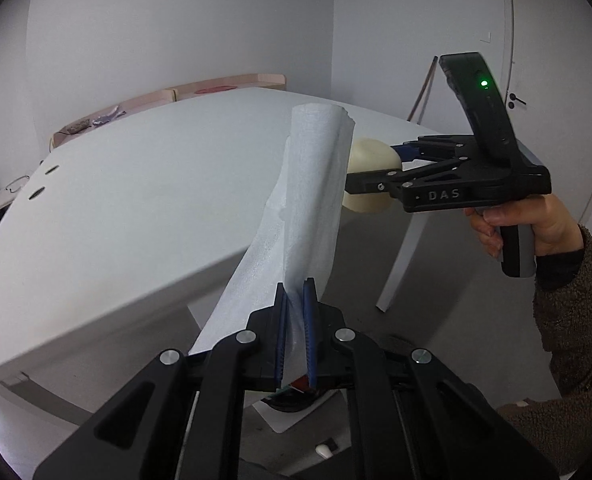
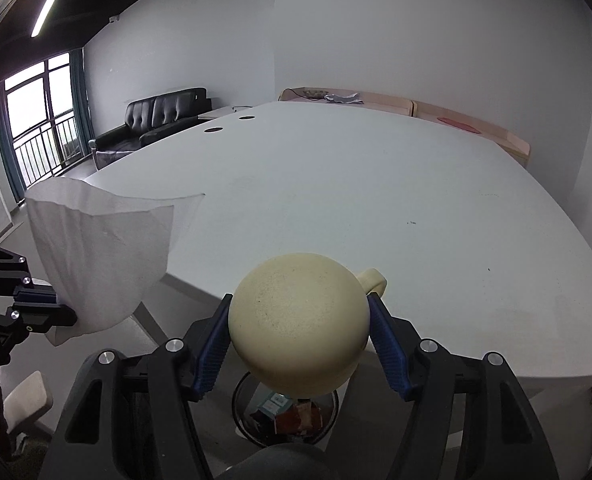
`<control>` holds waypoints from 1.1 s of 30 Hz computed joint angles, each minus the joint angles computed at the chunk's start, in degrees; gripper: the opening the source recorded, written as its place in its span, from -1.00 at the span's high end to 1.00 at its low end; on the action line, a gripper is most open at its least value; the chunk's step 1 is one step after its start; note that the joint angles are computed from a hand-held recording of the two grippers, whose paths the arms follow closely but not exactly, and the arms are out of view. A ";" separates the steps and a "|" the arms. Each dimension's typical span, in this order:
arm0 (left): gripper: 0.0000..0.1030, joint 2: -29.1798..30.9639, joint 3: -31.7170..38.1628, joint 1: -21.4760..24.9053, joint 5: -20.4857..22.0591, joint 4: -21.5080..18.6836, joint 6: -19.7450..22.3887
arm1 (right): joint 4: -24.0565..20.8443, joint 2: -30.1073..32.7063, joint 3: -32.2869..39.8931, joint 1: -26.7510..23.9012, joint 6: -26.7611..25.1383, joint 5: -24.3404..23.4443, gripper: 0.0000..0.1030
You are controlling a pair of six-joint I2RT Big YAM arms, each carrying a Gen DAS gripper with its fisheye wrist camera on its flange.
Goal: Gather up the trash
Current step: 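Lift the paper sheet and cream mug off the table and carry them over the wastebasket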
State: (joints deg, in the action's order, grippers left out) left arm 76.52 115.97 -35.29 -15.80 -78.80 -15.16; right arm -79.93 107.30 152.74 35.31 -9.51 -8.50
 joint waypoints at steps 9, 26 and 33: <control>0.83 -1.71 -6.38 0.32 4.91 1.63 -1.14 | 7.69 -13.28 -24.54 0.18 -2.11 -1.83 -0.31; 0.82 4.24 -12.12 8.61 13.80 3.41 3.87 | 6.26 -9.50 -30.22 0.99 -3.79 -2.44 -0.31; 0.82 8.88 -14.43 11.60 16.30 5.22 4.51 | 3.55 -3.74 -29.44 0.97 -4.91 -3.56 -0.31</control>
